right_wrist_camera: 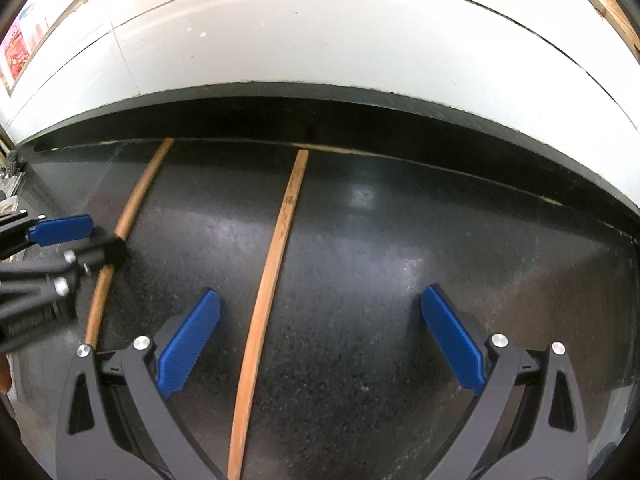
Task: Organize utensils
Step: 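Grasp a chopstick with the left tool while the right tool grasps the other, then carry the chopstick with the left tool over the container while the right tool carries its own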
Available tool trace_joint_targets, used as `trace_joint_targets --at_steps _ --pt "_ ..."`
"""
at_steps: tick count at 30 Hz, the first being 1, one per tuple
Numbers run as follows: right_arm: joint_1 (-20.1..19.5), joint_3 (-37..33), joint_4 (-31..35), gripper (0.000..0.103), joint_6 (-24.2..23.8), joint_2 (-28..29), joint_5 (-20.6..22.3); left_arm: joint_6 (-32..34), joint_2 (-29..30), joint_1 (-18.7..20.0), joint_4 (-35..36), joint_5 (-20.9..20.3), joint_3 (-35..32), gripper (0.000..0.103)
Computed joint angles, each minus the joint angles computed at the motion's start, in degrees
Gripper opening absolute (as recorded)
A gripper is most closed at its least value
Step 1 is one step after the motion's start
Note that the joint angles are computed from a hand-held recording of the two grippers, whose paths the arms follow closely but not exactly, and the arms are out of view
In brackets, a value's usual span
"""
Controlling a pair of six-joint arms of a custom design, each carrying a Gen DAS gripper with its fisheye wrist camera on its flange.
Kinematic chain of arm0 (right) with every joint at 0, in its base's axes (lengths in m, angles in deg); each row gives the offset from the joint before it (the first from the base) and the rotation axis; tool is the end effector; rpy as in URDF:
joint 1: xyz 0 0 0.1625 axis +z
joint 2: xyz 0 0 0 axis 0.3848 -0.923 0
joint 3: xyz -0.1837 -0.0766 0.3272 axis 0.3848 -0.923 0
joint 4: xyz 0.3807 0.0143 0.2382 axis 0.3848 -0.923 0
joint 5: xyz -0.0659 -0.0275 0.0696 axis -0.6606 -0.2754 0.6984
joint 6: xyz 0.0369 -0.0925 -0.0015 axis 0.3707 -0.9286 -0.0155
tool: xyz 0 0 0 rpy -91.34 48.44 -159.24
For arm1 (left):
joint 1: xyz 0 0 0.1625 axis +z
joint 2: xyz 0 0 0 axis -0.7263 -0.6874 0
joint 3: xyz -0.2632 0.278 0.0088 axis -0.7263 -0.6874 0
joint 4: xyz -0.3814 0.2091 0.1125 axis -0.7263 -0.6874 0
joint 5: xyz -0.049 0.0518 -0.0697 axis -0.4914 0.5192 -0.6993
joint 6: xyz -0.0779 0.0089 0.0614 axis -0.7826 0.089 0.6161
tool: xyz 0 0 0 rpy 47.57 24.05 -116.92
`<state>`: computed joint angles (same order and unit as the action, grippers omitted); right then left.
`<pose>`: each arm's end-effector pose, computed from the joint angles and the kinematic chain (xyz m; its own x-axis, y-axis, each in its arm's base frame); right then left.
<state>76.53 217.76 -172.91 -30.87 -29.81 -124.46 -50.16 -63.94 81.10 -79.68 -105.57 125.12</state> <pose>0.1470 -0.4393 0.2382 -0.6817 -0.2716 0.6794 -0.5217 0.8314 -0.1911 -0.3111 -0.4598 0.0938 -0.6924 0.0384 -0.7205 0.3085 0.9184 -0.2476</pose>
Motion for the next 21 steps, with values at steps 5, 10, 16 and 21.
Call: trace_joint_targets --at_steps 5,10,16,21 --pt "2.34 0.83 -1.24 0.012 0.35 -0.05 0.32 -2.97 -1.88 0.09 -0.61 1.09 1.61 0.008" --pt "2.75 -0.48 4.21 0.007 5.76 -1.06 0.46 -4.44 -3.29 -0.39 -0.49 0.03 2.72 0.006" --pt "1.85 -1.21 11.20 0.007 11.12 -5.84 2.64 -7.75 -8.31 -1.71 1.28 -1.48 5.11 0.006" --pt "3.40 -0.25 16.22 0.007 15.22 -11.75 4.48 -11.31 -13.10 -5.52 5.10 -1.02 6.68 0.006"
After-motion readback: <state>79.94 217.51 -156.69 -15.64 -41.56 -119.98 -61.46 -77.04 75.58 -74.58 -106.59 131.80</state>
